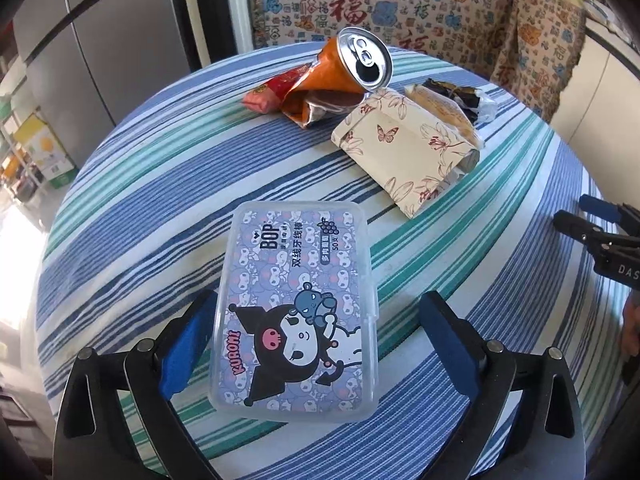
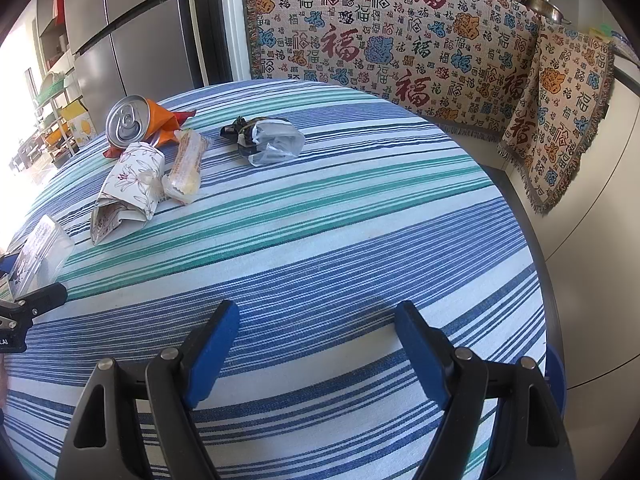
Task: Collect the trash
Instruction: 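Grasp the clear Kuromi plastic box with the left tool and lift it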
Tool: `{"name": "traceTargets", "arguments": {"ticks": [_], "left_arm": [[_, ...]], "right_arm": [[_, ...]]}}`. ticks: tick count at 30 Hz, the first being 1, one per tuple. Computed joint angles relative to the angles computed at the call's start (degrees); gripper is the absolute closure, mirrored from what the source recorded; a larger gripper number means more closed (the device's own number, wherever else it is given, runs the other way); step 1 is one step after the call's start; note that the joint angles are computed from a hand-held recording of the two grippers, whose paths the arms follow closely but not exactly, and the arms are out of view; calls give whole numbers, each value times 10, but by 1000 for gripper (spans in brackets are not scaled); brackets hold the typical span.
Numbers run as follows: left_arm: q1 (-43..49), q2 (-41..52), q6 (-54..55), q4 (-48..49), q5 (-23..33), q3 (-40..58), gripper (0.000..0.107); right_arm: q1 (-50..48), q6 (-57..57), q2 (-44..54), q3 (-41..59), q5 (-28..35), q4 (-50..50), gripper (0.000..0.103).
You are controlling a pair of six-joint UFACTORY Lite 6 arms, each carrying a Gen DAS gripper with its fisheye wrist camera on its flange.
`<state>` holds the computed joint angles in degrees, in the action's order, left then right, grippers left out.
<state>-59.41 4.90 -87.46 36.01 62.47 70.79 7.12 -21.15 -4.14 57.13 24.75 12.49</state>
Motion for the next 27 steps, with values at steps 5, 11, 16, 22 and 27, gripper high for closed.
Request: {"name": "traceTargets", "arguments": {"ticks": [5, 11, 16, 22, 27], "left_arm": [[-2, -3, -2, -6, 3, -2, 4], [-3, -8, 0, -10, 5, -5, 4], [1, -5, 11, -17, 5, 1, 4], [9, -2, 25, -25, 1, 6, 4], [11, -6, 30, -29, -1, 3, 5]], "right_arm": [[0, -1, 0, 0, 0, 1, 21], [-1, -3, -1, -1, 0, 2, 21], [-1, -2, -1, -1, 0, 2, 21], [-1, -2, -1, -2, -1, 1, 21], [-1, -4, -1, -2, 0, 2, 21]]}}
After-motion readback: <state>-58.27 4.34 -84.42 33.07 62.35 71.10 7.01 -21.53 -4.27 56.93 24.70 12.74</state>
